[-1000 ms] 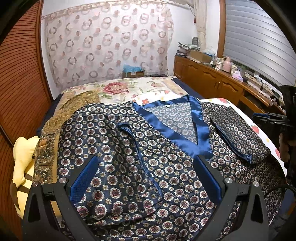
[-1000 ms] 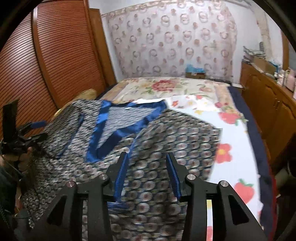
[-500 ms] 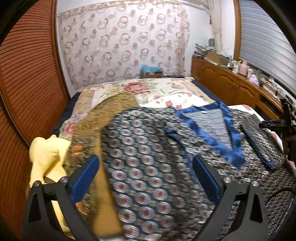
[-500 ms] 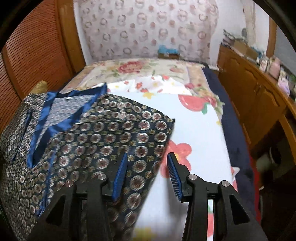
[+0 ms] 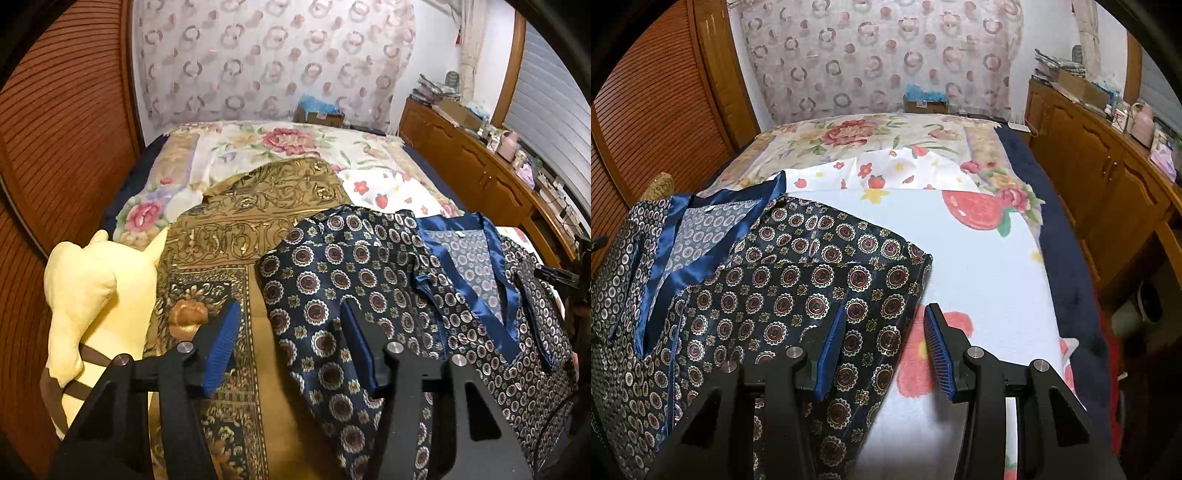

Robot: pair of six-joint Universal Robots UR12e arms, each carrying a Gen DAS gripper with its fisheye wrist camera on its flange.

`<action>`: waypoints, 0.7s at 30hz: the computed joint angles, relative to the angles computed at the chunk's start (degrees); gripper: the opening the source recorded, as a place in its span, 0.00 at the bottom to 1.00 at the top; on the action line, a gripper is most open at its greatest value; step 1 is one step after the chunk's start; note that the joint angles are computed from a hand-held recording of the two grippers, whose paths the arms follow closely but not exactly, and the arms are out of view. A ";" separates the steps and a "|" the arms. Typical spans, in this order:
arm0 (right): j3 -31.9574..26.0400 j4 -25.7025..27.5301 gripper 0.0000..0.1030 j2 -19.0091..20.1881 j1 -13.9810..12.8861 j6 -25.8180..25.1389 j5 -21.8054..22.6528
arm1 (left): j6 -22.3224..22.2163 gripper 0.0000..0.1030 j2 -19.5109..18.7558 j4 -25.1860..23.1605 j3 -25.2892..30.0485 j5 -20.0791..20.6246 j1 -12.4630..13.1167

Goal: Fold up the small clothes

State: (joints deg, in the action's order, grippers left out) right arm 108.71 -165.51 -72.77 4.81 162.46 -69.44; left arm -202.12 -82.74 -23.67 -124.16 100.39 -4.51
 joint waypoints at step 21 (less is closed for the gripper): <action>2.24 -6.66 0.02 -3.53 -1.22 -4.01 5.11 | 1.49 0.02 0.54 6.56 1.17 2.67 -2.88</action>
